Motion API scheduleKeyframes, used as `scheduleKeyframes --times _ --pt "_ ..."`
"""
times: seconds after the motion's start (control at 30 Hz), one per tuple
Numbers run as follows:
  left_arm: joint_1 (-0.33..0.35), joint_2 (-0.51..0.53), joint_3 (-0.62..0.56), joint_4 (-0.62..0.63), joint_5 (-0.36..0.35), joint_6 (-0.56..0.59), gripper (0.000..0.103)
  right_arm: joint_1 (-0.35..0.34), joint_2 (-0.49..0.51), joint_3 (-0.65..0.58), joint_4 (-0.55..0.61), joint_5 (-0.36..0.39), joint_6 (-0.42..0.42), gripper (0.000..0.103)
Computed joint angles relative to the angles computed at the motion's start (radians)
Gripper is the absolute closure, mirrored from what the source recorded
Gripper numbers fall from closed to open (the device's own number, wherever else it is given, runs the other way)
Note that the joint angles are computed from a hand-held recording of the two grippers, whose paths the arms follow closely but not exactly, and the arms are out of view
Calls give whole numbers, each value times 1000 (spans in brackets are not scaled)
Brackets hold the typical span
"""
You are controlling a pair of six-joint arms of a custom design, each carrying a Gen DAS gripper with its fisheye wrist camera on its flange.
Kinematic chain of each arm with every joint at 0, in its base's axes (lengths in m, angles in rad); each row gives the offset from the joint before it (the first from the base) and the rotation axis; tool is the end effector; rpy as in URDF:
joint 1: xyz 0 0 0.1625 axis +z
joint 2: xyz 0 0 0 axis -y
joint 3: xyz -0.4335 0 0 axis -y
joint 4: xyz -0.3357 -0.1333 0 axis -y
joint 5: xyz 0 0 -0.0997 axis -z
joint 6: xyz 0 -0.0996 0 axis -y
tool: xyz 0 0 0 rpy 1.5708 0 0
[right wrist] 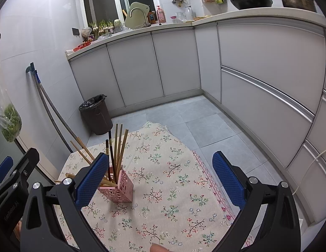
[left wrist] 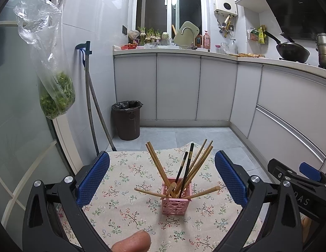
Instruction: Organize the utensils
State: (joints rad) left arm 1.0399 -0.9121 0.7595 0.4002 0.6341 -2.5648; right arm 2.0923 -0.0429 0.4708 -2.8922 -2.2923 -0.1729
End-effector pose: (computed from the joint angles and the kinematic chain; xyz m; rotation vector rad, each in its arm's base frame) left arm -0.1348 -0.6513 0.4452 0.3451 1.9118 -1.3861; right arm 0.4866 -0.7114 0.0726 0.3926 -2.3095 1.2384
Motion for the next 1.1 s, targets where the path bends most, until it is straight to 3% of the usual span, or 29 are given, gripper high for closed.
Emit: scheduleKeyframes --times 0.17,0.33,0.43,0.77,1.1 --pt "-1 4 -8 6 -10 5 7 0 1 0 2 1 -1 6" --pt "-5 91 -172 148 -117 -44 7 0 -1 6 -4 2 1 7" --pt "-4 88 -173 130 -141 -46 7 -1 -4 13 -7 3 1 7" --pt "-11 0 7 -61 -88 55 7 1 -10 28 -4 8 4 6" --pt "-9 64 -124 123 -76 -36 7 -3 -16 37 -14 11 2 7"
